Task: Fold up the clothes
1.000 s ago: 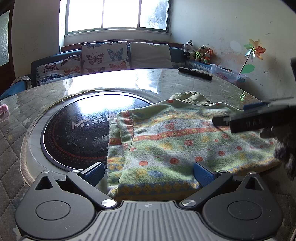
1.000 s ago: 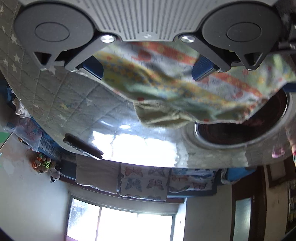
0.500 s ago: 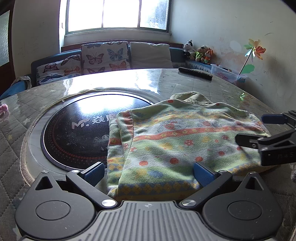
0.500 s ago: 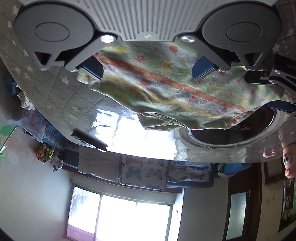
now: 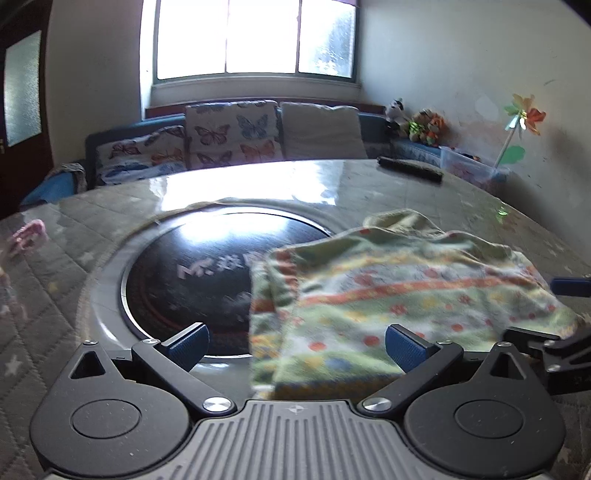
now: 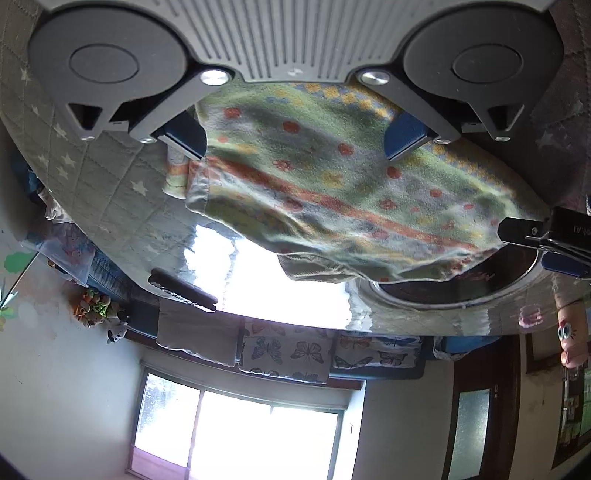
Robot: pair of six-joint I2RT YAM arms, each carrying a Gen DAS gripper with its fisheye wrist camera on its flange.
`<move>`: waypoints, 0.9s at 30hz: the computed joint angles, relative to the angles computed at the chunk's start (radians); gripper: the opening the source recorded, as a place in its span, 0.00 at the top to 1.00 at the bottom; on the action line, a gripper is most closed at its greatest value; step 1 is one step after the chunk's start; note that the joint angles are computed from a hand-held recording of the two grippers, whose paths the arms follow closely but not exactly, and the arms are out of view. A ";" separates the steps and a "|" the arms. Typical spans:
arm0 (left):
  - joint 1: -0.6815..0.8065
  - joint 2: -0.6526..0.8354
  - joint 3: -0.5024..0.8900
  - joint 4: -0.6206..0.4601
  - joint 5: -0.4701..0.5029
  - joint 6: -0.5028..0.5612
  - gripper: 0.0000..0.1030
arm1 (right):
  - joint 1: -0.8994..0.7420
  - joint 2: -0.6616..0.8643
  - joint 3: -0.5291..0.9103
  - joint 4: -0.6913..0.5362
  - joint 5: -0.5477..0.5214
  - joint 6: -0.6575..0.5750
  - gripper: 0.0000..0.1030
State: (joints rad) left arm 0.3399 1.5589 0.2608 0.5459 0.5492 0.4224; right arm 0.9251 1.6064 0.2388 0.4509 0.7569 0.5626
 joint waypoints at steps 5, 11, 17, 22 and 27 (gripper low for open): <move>0.008 0.055 0.021 0.009 -0.058 0.020 0.00 | -0.012 0.006 0.003 -0.011 -0.011 0.009 0.00; 0.031 0.065 0.029 -0.007 -0.044 0.044 0.00 | -0.020 -0.021 -0.005 -0.009 -0.017 -0.009 0.00; 0.056 0.014 0.039 -0.054 -0.046 0.041 0.00 | -0.015 -0.045 -0.005 -0.015 -0.027 -0.035 0.00; 0.089 -0.009 0.107 -0.163 -0.015 0.016 0.00 | 0.006 -0.106 0.036 -0.010 -0.112 -0.146 0.00; 0.102 0.012 0.186 -0.246 -0.032 -0.026 0.00 | 0.034 -0.012 0.143 0.021 -0.222 -0.255 0.00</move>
State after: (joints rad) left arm 0.4416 1.5707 0.4467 0.2994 0.5173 0.3968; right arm 0.9592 1.5948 0.3821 0.4717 0.5345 0.3074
